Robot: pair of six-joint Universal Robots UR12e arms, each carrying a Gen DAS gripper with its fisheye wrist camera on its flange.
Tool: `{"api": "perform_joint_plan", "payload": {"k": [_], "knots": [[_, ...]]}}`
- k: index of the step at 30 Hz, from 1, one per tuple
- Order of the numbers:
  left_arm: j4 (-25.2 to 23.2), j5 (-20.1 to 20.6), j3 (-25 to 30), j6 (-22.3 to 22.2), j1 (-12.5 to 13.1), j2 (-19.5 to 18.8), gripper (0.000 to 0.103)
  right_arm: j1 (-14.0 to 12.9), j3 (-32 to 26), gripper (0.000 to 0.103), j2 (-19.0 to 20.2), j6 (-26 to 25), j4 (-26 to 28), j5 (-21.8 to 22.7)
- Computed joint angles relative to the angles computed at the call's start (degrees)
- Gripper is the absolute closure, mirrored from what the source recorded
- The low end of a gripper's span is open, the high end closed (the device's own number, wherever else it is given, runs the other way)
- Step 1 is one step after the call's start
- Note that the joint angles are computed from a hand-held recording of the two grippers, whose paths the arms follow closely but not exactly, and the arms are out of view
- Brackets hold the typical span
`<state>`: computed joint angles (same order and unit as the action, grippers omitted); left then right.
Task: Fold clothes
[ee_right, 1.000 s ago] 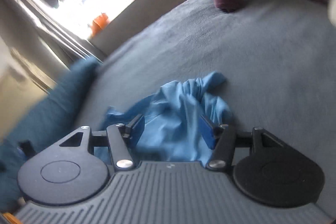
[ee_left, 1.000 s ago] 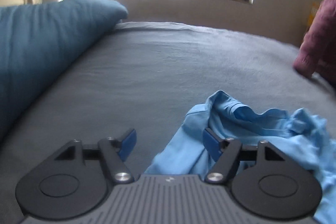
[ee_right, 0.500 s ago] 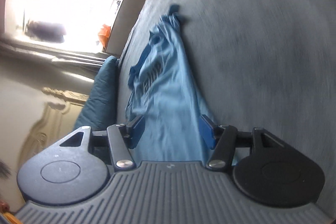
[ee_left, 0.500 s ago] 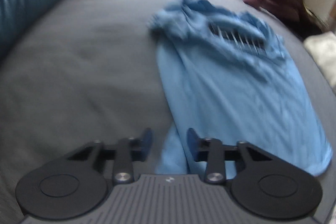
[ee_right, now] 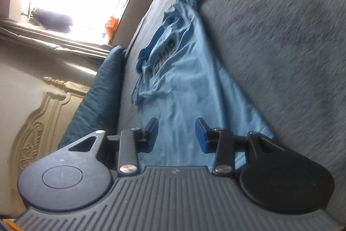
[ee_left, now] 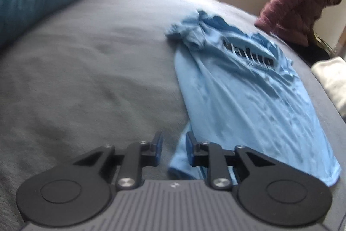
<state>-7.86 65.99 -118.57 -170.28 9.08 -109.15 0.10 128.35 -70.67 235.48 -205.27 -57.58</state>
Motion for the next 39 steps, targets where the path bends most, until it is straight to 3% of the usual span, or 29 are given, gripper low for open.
{"api": "perform_joint_plan", "payload": {"k": [2, 6, 7, 8, 10, 13, 16, 18, 23, 26, 30, 36, 39], "knots": [[-2.2, 1.4, 0.6, 2.2, -0.8, -0.4, 0.077, 0.4, -0.3, 0.066, -0.3, -1.4, 1.7, 0.3], [-0.6, 2.3, 1.0, 1.6, -1.6, -1.5, 0.072, 0.9, -0.5, 0.065, -0.7, -2.3, 3.7, 0.6], [-0.7, 2.5, 1.2, 0.5, -1.6, -1.7, 0.073, 0.9, -0.6, 0.065, -0.7, -2.2, 3.9, 0.7], [-0.9, 2.8, 1.4, -0.6, -1.7, -1.8, 0.083, 1.0, -0.6, 0.065, -0.7, -2.0, 3.9, 0.7], [-2.3, 3.1, 1.8, -4.4, -1.4, -1.5, 0.098, 1.1, -0.4, 0.065, -0.5, -1.5, 3.3, 0.9], [-2.6, 2.3, 0.6, -14.9, 0.3, 0.8, 0.100, 1.1, -0.2, 0.064, -0.2, -0.2, 2.2, 0.8], [5.7, -2.8, -4.9, -24.8, 3.2, 4.8, 0.100, 1.0, 0.1, 0.064, -0.1, 0.3, 1.6, 0.6], [9.4, -1.3, -8.0, -26.4, 3.7, 7.0, 0.100, 0.9, 0.5, 0.064, -0.2, 0.4, 1.4, 0.1], [4.6, 6.1, -9.7, -24.1, 2.2, 7.2, 0.100, 0.4, 1.1, 0.064, 0.1, 3.4, 2.1, -2.0], [5.3, 8.8, -9.8, -20.8, 1.3, 6.7, 0.099, 0.4, 1.2, 0.064, -0.7, 1.1, 4.5, -4.4], [5.7, 9.1, -9.4, -18.1, 1.3, 6.5, 0.098, 0.6, 2.0, 0.062, -2.7, -4.4, 7.7, -9.9], [-0.2, 10.8, -8.0, -18.0, 1.6, 5.9, 0.099, -0.2, 1.0, 0.062, -1.1, -9.3, 11.2, -7.2], [-0.2, 9.4, -8.0, -20.0, 2.5, 5.7, 0.098, 1.1, -0.4, 0.066, -0.6, -14.5, 15.1, -10.2]]}}
